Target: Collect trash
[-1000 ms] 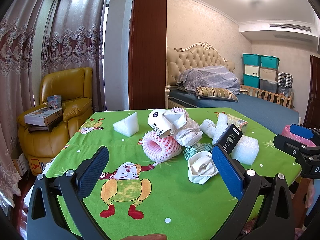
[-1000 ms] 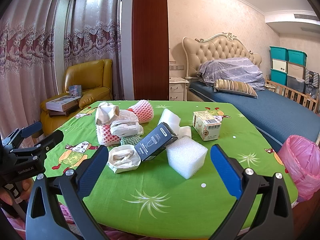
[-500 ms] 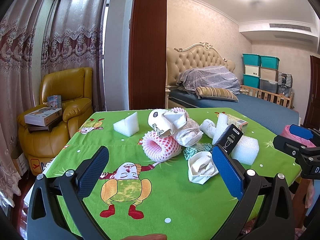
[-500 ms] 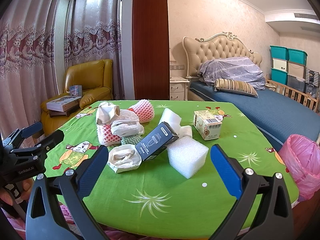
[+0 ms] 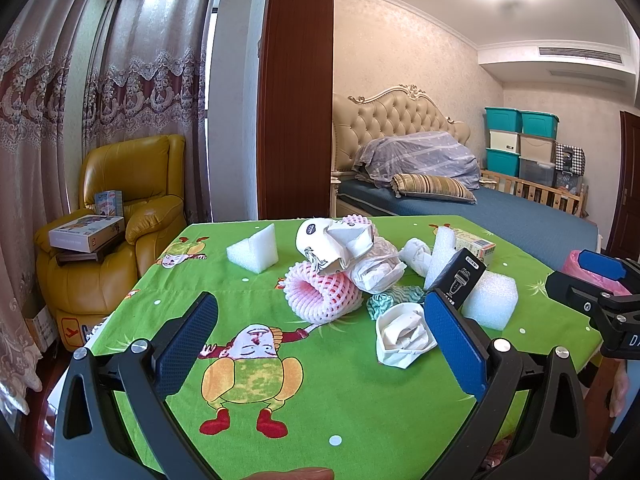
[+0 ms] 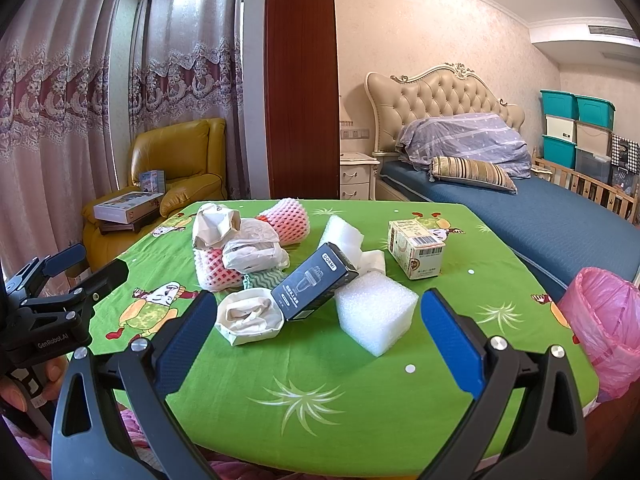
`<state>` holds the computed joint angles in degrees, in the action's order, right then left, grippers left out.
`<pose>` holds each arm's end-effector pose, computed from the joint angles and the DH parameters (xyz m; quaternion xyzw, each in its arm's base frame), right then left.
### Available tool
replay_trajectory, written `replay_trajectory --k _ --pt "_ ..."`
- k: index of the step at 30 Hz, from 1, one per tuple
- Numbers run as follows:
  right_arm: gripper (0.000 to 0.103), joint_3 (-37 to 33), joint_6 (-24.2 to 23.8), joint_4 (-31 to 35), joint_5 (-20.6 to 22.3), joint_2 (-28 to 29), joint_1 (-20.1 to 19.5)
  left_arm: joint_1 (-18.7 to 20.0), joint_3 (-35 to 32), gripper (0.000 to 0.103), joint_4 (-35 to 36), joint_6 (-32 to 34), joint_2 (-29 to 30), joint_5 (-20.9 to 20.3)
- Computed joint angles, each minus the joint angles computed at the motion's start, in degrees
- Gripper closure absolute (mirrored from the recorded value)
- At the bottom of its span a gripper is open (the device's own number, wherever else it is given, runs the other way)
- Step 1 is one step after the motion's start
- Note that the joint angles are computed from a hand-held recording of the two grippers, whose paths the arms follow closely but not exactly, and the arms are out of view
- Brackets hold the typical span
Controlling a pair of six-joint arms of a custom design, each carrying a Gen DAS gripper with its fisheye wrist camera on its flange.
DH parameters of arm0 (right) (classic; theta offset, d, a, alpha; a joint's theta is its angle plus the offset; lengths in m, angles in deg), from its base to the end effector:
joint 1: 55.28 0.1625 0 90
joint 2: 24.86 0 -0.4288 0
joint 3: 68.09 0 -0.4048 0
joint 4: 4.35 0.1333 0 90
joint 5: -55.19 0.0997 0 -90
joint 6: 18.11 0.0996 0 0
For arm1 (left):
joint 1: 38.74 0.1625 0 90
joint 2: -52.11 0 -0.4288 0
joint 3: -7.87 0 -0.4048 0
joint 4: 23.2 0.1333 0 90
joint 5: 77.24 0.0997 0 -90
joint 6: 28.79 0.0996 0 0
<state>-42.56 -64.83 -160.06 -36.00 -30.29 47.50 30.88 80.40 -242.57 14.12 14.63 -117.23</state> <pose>0.3377 -0.8954 0.0655 0.4539 -0.8023 0.3679 0.1223 -0.0570 -0.7554 0.2952 0.0594 0.6872 -0.5956 0.4117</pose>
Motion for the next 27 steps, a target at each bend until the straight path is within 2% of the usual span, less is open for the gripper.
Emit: replay_trajectory --k 27 --pt "0.004 1.70 0.88 -0.90 -0.80 -0.53 -0.01 -0.09 1.43 0.007 1.44 -1.80 -0.91 -0.08"
